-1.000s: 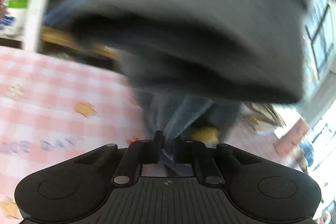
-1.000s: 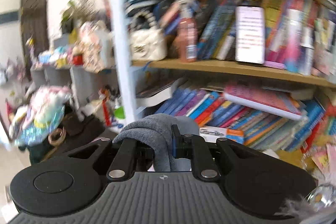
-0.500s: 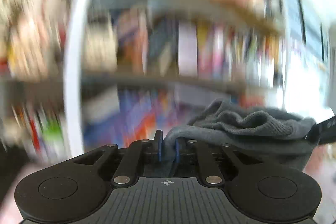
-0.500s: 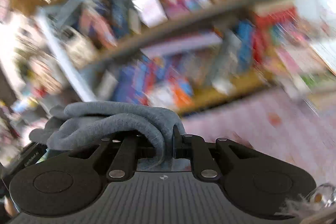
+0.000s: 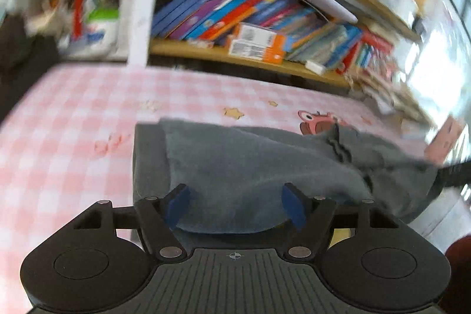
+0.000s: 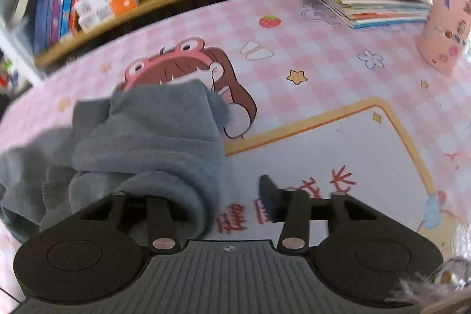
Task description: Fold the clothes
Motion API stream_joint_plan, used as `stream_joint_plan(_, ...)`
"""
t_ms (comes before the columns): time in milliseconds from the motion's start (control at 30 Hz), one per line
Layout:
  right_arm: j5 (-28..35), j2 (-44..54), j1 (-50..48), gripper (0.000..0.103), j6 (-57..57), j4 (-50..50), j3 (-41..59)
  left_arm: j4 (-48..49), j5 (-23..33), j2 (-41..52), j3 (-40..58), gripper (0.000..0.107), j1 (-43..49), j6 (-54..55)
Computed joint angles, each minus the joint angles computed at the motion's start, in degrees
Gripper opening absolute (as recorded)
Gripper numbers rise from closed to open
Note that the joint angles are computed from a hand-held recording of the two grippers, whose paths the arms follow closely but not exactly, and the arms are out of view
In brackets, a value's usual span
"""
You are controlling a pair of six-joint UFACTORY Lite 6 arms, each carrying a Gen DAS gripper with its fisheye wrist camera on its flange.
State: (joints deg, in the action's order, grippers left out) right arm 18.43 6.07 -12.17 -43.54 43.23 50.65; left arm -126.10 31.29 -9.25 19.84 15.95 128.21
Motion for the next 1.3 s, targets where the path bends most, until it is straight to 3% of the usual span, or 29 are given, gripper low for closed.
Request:
stream_joint_plan(67,0.7,-1.6,1.0,0.055,-0.7,-4.3,-0.1,3.6,2.3,0.0,-0.5,0.07,2.6,-6.2)
stream_joint_plan(167,0.4,-6.4,4.3,0.066,-1.7,-14.6,-2.0,0.9,0.9,-2.1,-1.6,0.07,1.7,-4.3)
stream_joint_plan(267,0.6,-11.8,8.5,0.069,-2.4,-24.7,-4.5,-2.8,-2.9,-3.6,-1.5,0.07,-0.4,-1.0)
stream_joint_plan(333,1.3,-14.9,10.6,0.07,-5.7,-26.7,-6.3,-1.5,-2.6,-4.0,-1.7,0.07,0.7,-3.0)
stream_joint_plan(467,2.9,-17.5,14.5,0.072,-17.9,-19.2,-7.2,-0.5,-1.7,-4.7,-2.3,0.07,3.4,-5.9)
stream_joint_plan(633,8.2,-8.2,20.8,0.071,-28.1,-3.1,0.5,2.7,-1.1,-5.5,-2.7,0.07,5.6,-8.8)
stream_joint_plan(700,5.9,-1.7,25.8,0.069,-24.6,-6.6,3.5,4.6,-0.5,-5.9,-3.0,0.07,6.1,-10.7)
stream_joint_plan(833,-1.5,6.9,33.1,0.064,-6.4,-26.3,5.8,10.9,3.0,-6.2,-4.5,0.07,8.8,-17.3)
stream_joint_plan(900,-4.3,7.6,34.3,0.055,-0.3,-33.9,5.0,12.3,5.1,-5.7,-5.2,0.069,10.5,-19.4)
stream_joint_plan(933,-4.6,7.0,34.1,0.05,-0.1,-34.1,4.8,12.7,6.1,-5.2,-5.4,0.069,11.3,-20.3)
stream_joint_plan(967,-4.5,6.3,33.4,0.029,-1.9,-31.9,4.7,13.1,6.9,-4.2,-5.0,0.069,12.2,-21.2)
stream_joint_plan(1000,-3.2,5.2,31.7,0.019,-5.4,-27.3,4.9,13.4,7.8,-3.1,-4.7,0.068,13.0,-22.2)
stream_joint_plan(1133,-0.3,-1.4,22.9,0.01,-16.7,-11.4,4.2,14.3,10.3,1.3,-3.0,0.067,15.0,-25.0)
stream_joint_plan(1300,-3.9,-6.8,8.9,0.01,-9.3,-11.9,5.7,12.4,11.6,5.8,-0.7,0.066,14.1,-23.9)
